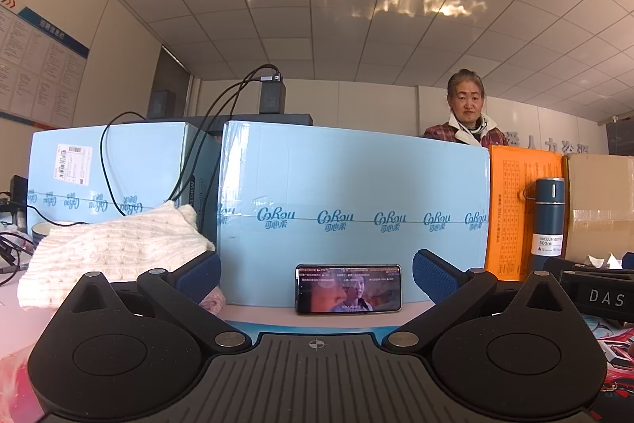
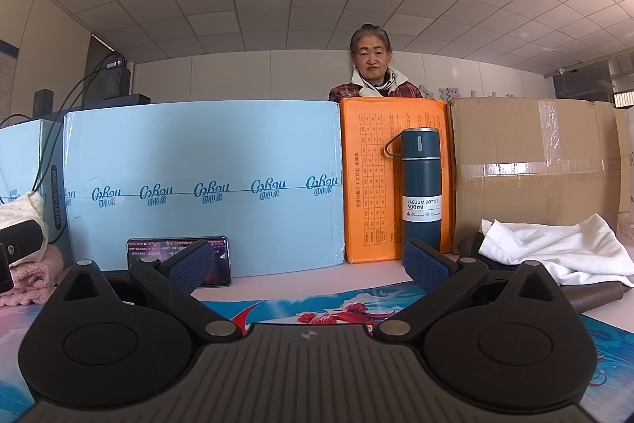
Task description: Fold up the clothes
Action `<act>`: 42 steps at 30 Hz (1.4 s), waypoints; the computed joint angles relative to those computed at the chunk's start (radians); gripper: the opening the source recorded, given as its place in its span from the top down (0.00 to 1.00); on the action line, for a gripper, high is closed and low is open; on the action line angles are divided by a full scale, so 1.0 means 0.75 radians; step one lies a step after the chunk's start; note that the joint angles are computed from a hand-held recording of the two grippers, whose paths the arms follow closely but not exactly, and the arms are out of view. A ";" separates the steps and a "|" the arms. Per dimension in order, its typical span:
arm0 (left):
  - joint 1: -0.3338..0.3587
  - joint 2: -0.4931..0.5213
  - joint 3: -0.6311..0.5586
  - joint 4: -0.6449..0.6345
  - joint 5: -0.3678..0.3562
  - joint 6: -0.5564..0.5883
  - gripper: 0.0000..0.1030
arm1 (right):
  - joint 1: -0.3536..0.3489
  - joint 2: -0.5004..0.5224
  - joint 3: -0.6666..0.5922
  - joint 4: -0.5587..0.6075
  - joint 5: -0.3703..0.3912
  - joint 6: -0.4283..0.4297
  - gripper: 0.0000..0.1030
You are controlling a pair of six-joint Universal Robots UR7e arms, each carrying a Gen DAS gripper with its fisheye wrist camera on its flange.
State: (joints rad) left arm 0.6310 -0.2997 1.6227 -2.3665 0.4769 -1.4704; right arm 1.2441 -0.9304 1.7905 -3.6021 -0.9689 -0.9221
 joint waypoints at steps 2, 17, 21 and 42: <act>0.001 -0.001 0.000 0.002 0.001 -0.002 0.00 | 0.000 -0.001 0.000 0.000 0.000 0.000 0.00; 0.006 -0.004 0.000 0.022 0.006 -0.019 0.00 | 0.000 -0.003 0.001 0.003 0.000 -0.002 0.00; 0.007 -0.004 -0.002 0.029 0.008 -0.024 0.00 | 0.000 -0.004 0.003 0.003 0.000 -0.003 0.00; 0.006 -0.002 -0.005 0.032 0.007 -0.027 0.00 | 0.000 -0.004 0.005 0.001 0.000 -0.003 0.00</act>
State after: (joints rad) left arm 0.6356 -0.3010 1.6187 -2.3425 0.4823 -1.4905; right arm 1.2443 -0.9333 1.7941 -3.6017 -0.9689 -0.9240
